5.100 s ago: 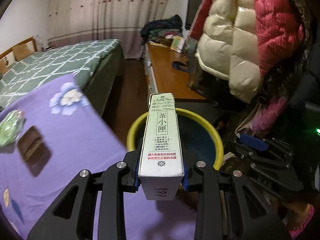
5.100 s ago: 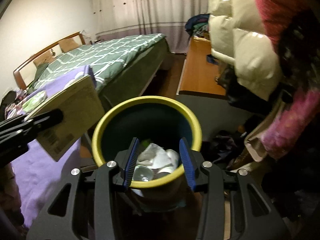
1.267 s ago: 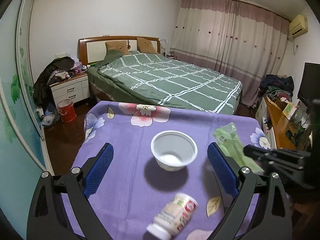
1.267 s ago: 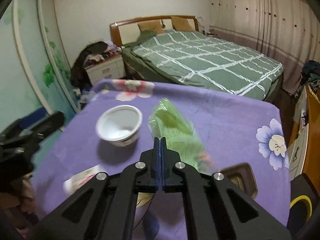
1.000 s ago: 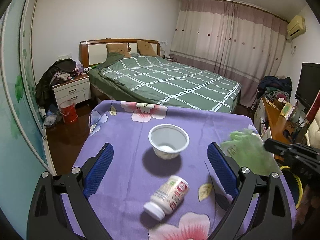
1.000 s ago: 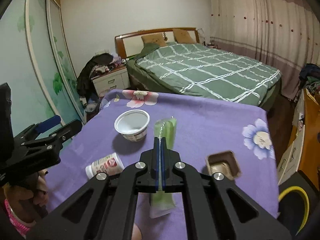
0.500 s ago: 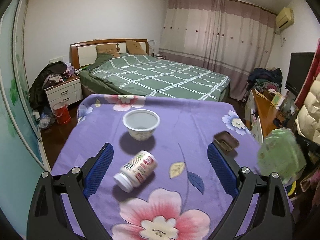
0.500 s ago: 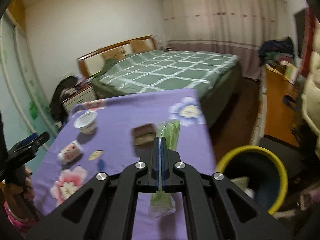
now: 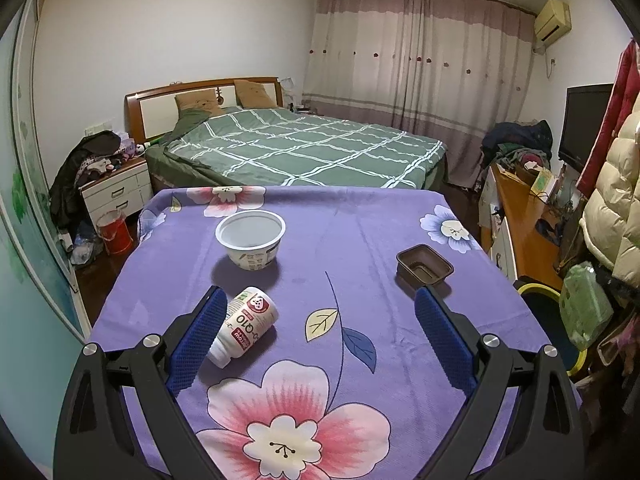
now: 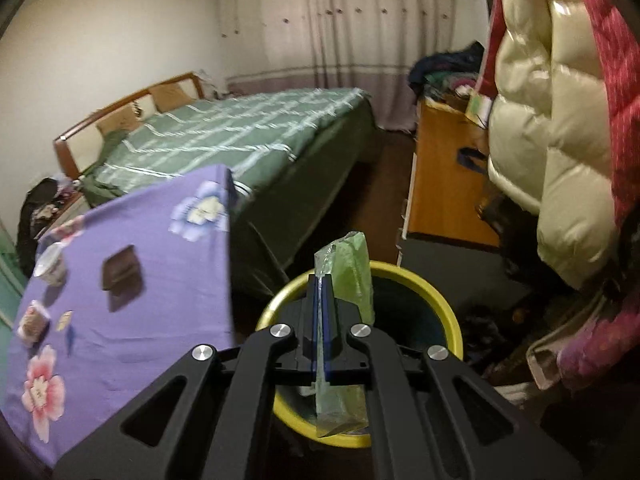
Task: Collect trash
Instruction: 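Carry the green bag with the right gripper over the bin and release, then grasp the white supplement bottle with the left gripper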
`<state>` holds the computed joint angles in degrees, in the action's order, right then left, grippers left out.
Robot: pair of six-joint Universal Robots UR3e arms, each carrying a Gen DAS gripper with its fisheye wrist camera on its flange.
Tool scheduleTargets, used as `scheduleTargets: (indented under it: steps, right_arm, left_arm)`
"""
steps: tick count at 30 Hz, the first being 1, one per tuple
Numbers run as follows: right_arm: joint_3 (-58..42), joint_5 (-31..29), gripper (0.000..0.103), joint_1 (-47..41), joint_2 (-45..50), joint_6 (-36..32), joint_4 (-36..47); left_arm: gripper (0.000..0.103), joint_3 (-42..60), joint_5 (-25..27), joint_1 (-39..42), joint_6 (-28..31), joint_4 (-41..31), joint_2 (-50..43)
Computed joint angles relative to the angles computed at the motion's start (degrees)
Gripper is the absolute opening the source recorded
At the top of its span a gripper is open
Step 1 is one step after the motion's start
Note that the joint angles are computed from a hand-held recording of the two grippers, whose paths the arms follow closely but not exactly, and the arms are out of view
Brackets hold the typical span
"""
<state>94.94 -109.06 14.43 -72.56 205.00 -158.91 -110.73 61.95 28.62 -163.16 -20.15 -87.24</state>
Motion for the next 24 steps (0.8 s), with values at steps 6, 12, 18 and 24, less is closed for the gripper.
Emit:
scheduleTargets:
  steps: [6,12,18,24]
  right_arm:
    - [0.1,2.1,0.027,1.1,2.6,1.2,-2.1]
    - [-9.6,4.9,0.032,6.5,10.2,0.3,-0.2]
    - [-25.4,7.3,0.033,11.3,20.3,-0.3,5.6]
    - [-38.1,9.1,0.033,14.3,27.7,-1.1,11.5]
  left_arm:
    - [0.093,1.6,0.6,-0.1,0.3,-0.8,-2.7]
    - [0.094,1.6,2.5,1.1,1.7,-0.4,-5.8]
    - [0.094,3.2,4.8,3.2,2.2,0.8,-10.7]
    - [0.093,7.9,7.4,3.0,2.0,1.1,-17.1]
